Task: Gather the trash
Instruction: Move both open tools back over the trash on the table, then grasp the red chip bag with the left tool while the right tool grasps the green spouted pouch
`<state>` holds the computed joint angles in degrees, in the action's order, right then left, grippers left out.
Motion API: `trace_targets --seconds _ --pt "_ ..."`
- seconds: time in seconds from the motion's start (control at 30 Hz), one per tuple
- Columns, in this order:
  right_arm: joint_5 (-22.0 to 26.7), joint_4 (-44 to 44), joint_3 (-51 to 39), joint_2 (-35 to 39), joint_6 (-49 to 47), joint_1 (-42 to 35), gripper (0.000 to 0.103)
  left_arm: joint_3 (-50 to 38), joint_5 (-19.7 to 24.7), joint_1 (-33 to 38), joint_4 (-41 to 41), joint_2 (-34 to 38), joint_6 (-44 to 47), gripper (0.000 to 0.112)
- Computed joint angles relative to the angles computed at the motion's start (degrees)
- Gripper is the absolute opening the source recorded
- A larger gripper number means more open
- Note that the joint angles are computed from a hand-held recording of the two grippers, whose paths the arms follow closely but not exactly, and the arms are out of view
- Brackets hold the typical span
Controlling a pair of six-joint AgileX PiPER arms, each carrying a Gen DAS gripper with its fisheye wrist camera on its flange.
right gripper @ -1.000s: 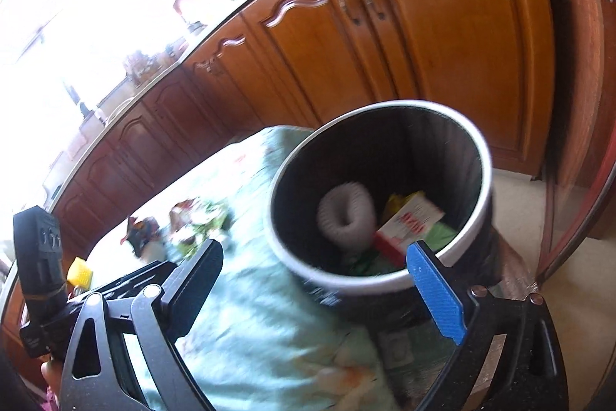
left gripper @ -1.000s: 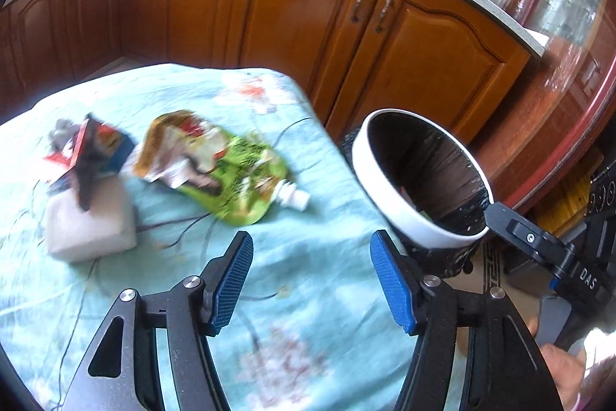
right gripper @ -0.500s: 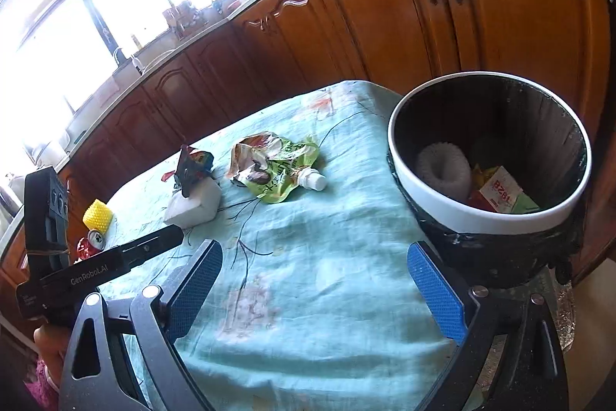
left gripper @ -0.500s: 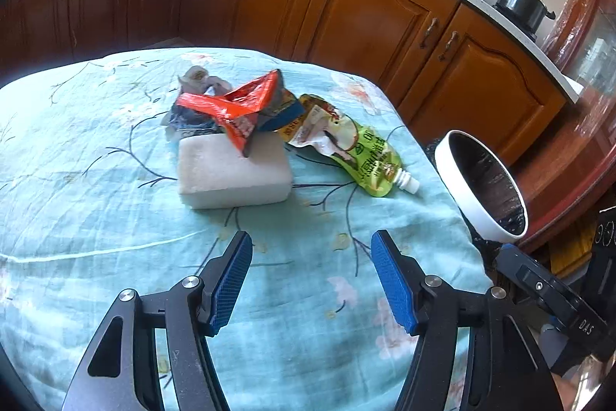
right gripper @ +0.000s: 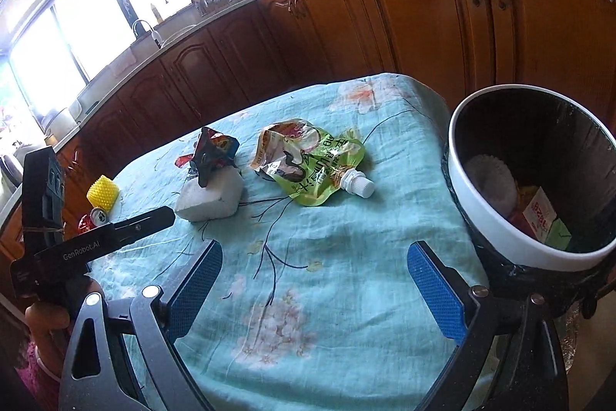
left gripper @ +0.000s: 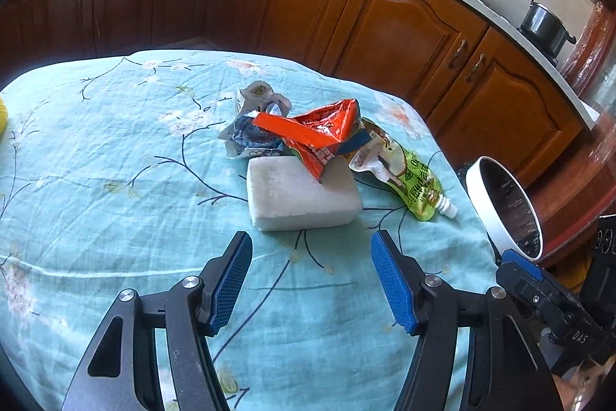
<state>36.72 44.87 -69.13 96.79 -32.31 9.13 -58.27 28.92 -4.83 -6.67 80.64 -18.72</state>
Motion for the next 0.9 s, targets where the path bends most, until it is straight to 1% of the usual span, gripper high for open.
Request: trace_targets --seconds 0.07,0.2,0.27,0.43,0.53,0.63,0.83,0.9 --pt "0.91 -0.95 -2.61 1.83 0.20 0.34 0.098 -1.50 0.50 0.35 0.48 0.99 0.47 0.065" --pt "3.40 -3.56 -8.48 6.04 0.54 0.72 0.098 -4.92 1.90 1.10 2.05 2.97 1.75 0.074" --pt "5.03 -4.63 -11.95 8.58 0.68 0.76 0.098 -7.06 2.92 1.79 1.12 4.52 3.76 0.077" --pt "8.84 -8.12 -21.00 14.91 1.91 1.10 0.098 -12.76 4.65 3.33 -1.14 8.95 6.36 0.077" --pt "12.12 -11.17 -28.19 19.55 3.70 1.78 0.098 -15.86 5.00 3.10 1.23 11.46 5.28 0.077" --pt "15.99 -14.32 -36.34 24.39 5.81 2.58 0.098 -19.48 5.97 2.73 1.45 14.30 7.60 0.077" --pt "25.27 -19.69 -54.74 35.18 9.90 4.41 0.098 -25.40 7.73 0.50 9.05 20.05 5.85 0.077" --pt "28.97 -21.21 -60.88 38.96 11.53 4.96 0.098 -26.77 8.64 -0.33 11.37 21.80 5.07 0.073"
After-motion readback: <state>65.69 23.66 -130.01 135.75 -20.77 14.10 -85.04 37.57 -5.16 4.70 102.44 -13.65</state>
